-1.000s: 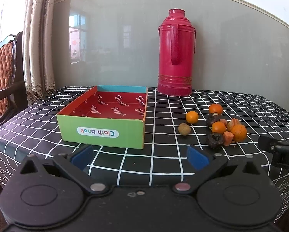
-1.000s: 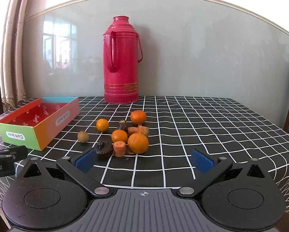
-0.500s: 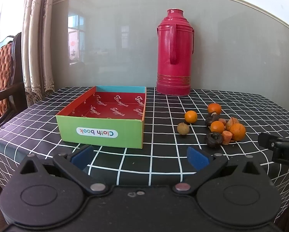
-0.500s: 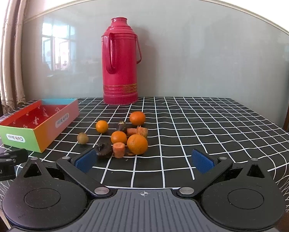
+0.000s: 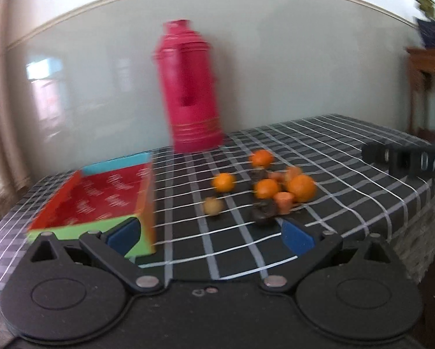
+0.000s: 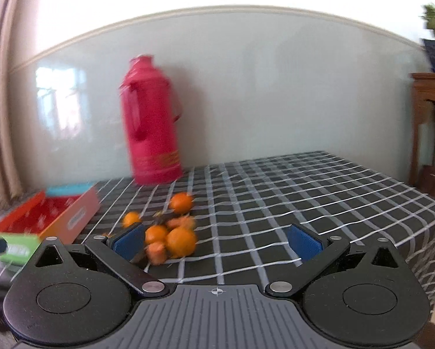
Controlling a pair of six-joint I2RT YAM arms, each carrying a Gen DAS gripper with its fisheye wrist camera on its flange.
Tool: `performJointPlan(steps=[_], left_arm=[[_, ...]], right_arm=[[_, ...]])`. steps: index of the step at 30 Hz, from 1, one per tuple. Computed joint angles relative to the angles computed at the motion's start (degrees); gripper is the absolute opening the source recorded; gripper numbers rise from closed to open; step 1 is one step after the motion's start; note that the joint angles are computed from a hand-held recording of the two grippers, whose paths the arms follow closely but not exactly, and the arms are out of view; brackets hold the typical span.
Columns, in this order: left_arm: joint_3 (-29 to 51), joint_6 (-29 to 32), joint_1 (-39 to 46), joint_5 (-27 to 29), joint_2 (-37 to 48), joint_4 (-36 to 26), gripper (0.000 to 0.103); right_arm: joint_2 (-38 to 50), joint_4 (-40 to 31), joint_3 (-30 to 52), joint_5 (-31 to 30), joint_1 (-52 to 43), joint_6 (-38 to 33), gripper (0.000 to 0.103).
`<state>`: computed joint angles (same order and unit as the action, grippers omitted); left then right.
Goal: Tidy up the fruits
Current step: 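Lower the left gripper onto the dark dried fruit and close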
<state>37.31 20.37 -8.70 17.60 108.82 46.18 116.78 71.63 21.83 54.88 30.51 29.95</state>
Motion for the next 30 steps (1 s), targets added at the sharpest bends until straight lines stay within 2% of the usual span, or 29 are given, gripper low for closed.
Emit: performJointPlan(steps=[3,5,7,8,12,17,21,26,30], left_arm=[[4.20,3.62,-2.45,0.51,2.65,-2.79,0.092],[8.00,5.51,-3.94,0.33,5.00,-5.90,0.069],[13.02,5.96,-4.50,2.18,7.30,-12.12,0.060],[15.41,5.71,-4.73,2.84,8.74,-14.48,0.059],[19.40,6.90,-6.39,1.91,12.48,-15.60,0.059],[25.20,6.50,-6.69,2.96,17.11,-20.63,0.043],[27.14,5.78,-6.39,3.90,18.51,-21.04,0.029],[26.74,4.67,-5.90,4.85,18.64,-19.85,0.028],[23.04,2.09,-4.70,4.57,16.63,-13.47,0.028]], right_arm=[[-0.87,1.26,-1.88,1.50,-0.76,3.55,0.103],[-1.26,2.10,-3.15,-0.29,-2.05,6.02,0.103],[-1.93,1.29,-3.68,-0.87,-2.87,8.09,0.103],[-1.98,1.80,-3.98,-1.24,-3.39,8.37,0.103],[-1.86,4.10,-5.00,-1.37,-4.23,7.67,0.103],[-2.37,1.23,-3.79,-2.98,-5.14,7.66,0.103],[-3.27,-2.54,-2.40,-6.14,-6.38,9.45,0.103],[-3.70,-5.79,-0.83,-8.94,-7.47,11.58,0.103],[-3.54,-8.15,0.65,-9.45,-7.72,11.32,0.103]])
